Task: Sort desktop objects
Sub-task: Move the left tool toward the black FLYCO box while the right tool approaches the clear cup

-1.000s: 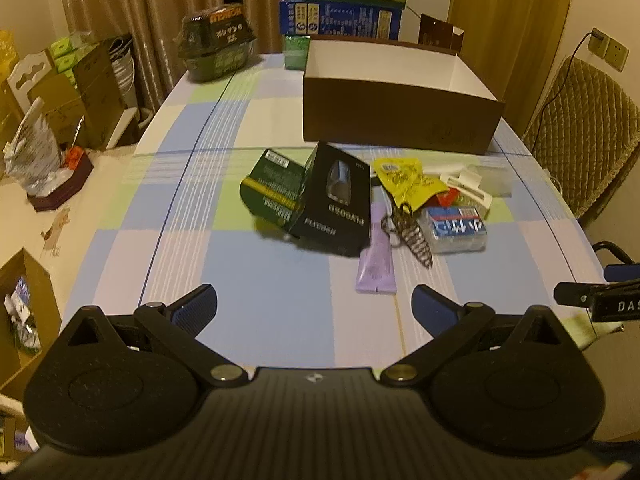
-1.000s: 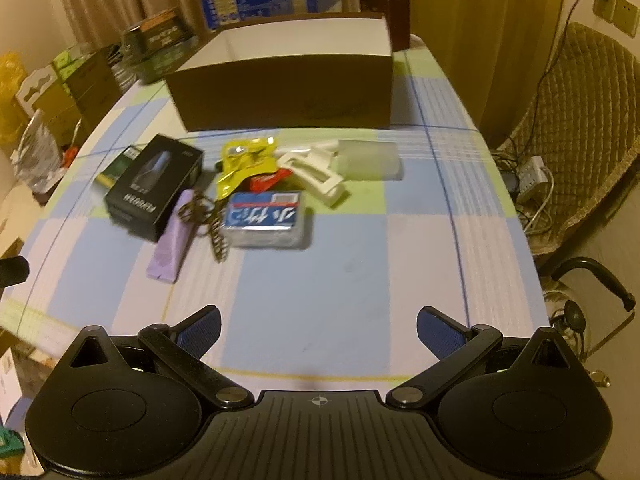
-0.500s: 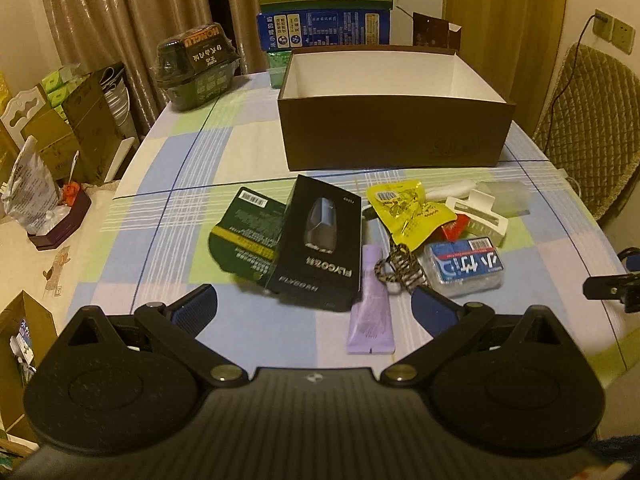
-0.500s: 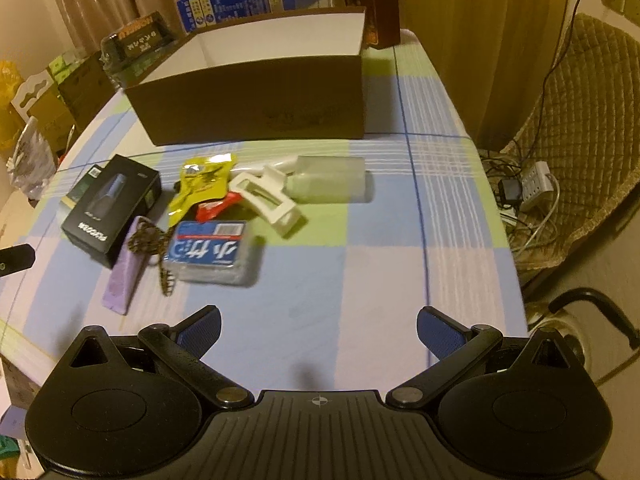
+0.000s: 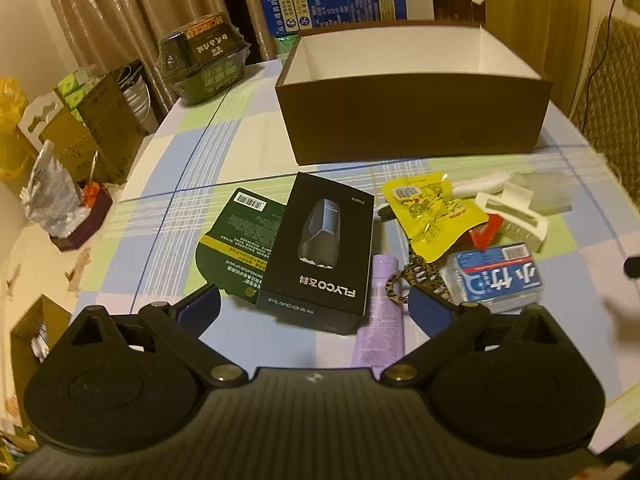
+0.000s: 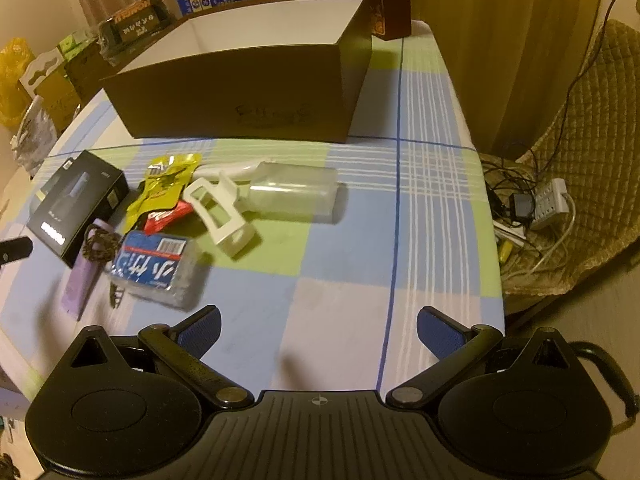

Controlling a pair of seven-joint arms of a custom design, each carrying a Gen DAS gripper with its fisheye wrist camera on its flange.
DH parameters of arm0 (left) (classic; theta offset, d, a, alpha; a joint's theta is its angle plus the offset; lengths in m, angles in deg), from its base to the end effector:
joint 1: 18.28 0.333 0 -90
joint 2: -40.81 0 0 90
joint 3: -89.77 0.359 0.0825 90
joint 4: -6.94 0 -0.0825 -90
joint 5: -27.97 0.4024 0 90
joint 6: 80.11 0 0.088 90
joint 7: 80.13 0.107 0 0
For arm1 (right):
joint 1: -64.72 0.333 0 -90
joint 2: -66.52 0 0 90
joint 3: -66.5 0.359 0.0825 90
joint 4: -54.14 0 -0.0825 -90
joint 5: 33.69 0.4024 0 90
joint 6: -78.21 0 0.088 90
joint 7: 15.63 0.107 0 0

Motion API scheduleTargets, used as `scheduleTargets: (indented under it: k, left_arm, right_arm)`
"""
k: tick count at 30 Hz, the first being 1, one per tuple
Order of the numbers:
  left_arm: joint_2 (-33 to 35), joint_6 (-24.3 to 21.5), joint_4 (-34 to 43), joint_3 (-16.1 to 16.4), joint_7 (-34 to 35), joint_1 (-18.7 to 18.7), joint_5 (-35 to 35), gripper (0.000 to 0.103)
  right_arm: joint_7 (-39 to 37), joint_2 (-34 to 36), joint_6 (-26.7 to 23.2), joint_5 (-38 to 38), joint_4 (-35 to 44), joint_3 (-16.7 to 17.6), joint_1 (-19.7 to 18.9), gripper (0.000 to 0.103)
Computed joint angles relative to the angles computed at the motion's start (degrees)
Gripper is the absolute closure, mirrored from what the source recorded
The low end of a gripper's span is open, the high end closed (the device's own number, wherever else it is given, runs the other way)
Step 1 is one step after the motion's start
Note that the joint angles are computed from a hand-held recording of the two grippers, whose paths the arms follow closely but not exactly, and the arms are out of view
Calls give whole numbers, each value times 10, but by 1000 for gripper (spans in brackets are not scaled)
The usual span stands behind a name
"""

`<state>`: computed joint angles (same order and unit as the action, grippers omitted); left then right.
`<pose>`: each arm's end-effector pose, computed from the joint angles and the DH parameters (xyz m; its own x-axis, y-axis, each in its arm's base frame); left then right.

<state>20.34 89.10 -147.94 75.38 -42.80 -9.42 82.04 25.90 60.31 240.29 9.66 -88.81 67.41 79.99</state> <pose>0.4056 -0.0939 0.4091 0.0029 -0.9769 -0.2138 -0.7745 0.1331 -0.6184 0.4844 0.1043 0.3938 0.4661 -0.8761 -0.1230 -0.7833 -0.3440 -0.5178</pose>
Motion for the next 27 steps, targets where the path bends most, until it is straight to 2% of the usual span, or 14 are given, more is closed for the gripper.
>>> scheduleTargets:
  k: [2,4,12,19,23,27]
  left_arm:
    - [15,-11,12,-12,-8,9,22,4]
    - [34,-23,26,-12,-9,6,40,4]
    - [104,-39,74,31,1,-26,86,9]
    - [150,-39,103,64,85,-51,60,13]
    - [165,-26,108,75,135,-57,22,14]
    - [181,-25,118,78,142,-60,26,22]
  right_arm:
    - [-4,8,-7,5,9,-2,-1,2]
    - [-5,14,-12,6,14,-2,-4,2]
    - [50,27,-16,-24,20,3,-19,2]
    - [153,34,-1,-81,24,11,-24,2]
    - [204,38,11,-116,23,15,-22,2]
    - [236,40,16,-143,22,18,-18,2]
